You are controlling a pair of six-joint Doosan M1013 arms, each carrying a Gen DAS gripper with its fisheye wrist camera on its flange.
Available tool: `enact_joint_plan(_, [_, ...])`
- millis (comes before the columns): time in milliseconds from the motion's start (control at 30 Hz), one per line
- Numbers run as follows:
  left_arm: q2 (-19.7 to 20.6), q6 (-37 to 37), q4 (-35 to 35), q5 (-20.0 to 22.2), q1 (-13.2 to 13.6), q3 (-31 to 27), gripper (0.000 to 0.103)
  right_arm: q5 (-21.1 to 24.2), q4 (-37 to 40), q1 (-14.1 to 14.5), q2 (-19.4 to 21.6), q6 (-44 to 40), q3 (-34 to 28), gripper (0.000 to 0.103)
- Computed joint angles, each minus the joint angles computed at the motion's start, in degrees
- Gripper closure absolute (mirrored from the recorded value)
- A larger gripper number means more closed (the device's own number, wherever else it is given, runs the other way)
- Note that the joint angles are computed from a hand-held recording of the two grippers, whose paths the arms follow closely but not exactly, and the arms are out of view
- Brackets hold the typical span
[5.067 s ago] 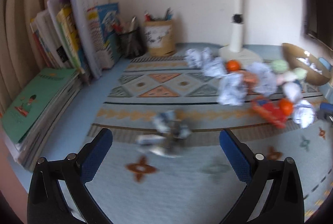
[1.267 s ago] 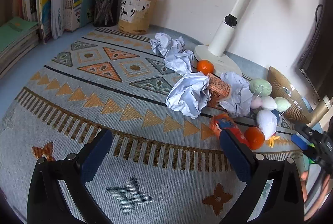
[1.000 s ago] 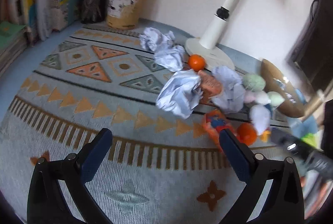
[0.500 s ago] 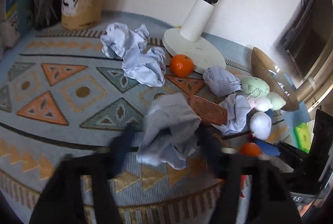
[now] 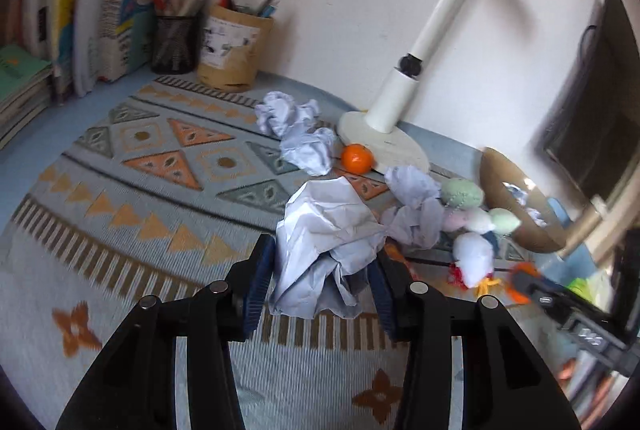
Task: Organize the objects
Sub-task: 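Grasp a paper ball with the left gripper while the right grasps an orange, then carry the paper ball and orange to the brown bowl and release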
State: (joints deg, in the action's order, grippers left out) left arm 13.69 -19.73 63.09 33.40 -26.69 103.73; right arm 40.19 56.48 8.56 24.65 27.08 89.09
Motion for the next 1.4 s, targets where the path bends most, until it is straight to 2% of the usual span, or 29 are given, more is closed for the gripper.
enact_joint_plan(67, [1.4,-0.2,-1.3,7.0,-1.3,-1.7,0.06,-3.7,-3.5,-0.6,-1.1,1.4,1.1,0.063])
enact_joint_plan(100, [2.1,-0.7,-1.1,9.6,-1.9,-2.3,0.06,-5.8,-7.1,-0.7,-1.4,3.9,1.2,0.063])
enact_joint_plan(133, [2.5,-0.9,-1.1,10.4,-2.1,-2.6,0.06,-6.6,-10.9,-0.8,-1.2,7.0,1.0,0.063])
enact_joint_plan(200, [2.8,-0.5,-0.2,12.1,-2.7,-3.1,0.06,-2.8,-16.5,-1.8,0.3,11.6,-0.9,0.063])
enact_joint_plan(267, [2.6,-1.0,1.5,11.5,-2.8,-2.6,0.06,0.2,-17.6,-2.8,1.4,12.0,-1.8,0.063])
enact_joint_plan(367, [2.8,-0.5,0.2,11.8,-2.6,-2.8,0.06,3.6,-15.3,-3.8,2.3,9.1,-2.2,0.063])
enact_joint_plan(433, [2.7,-1.3,0.8,12.0,-2.7,-2.8,0.06,3.9,-16.1,-3.7,2.3,9.5,-2.2,0.062])
enact_joint_plan(500, [2.6,-2.3,1.6,11.5,-2.8,-2.5,0.059,3.7,-16.3,-3.6,2.2,9.1,-2.0,0.057])
enact_joint_plan(567, [2.5,-2.6,1.3,11.1,-2.7,-2.4,0.059,2.6,-17.8,-3.3,1.9,9.5,-1.6,0.039])
enact_joint_plan(633, [2.5,-2.9,1.1,10.7,-2.6,-2.3,0.059,1.5,-18.2,-3.1,1.7,9.3,-1.1,0.038])
enact_joint_plan(700, [2.4,-3.0,1.2,10.7,-2.6,-2.2,0.059,2.7,-18.7,-3.1,2.0,9.4,-1.5,0.038])
enact_joint_plan(800, [2.5,-2.6,1.5,10.5,-2.6,-2.3,0.059,0.4,-20.2,-2.5,1.5,9.8,-0.7,0.04])
enact_joint_plan(833, [2.5,-2.6,1.4,10.6,-2.7,-2.4,0.059,-0.3,-20.7,-2.4,1.4,10.4,-0.5,0.047])
enact_joint_plan(867, [2.6,-2.4,1.4,10.7,-2.8,-2.5,0.059,-0.9,-21.3,-2.4,1.3,11.4,-0.4,0.061])
enact_joint_plan(933, [2.7,-1.3,1.0,11.5,-3.0,-2.8,0.059,-1.1,-20.5,-2.6,1.3,11.4,-0.3,0.064])
enact_joint_plan(1000, [3.0,1.5,-0.3,12.1,-3.4,-3.7,0.059,-2.1,-20.6,-2.6,0.8,11.5,0.2,0.064])
enact_joint_plan(1133, [3.8,8.4,-1.3,9.7,-4.4,-7.1,0.059,-2.0,-17.5,-3.4,-0.2,8.5,0.4,0.064])
enact_joint_plan(1267, [6.6,19.9,-5.2,6.1,-4.4,-14.5,0.059,-4.1,-14.1,-5.0,-0.9,8.2,-1.8,0.064])
enact_joint_plan(1400, [11.0,31.4,-12.4,0.5,-3.1,-23.2,0.059,-7.6,-11.8,-6.7,-0.5,9.1,-5.4,0.064])
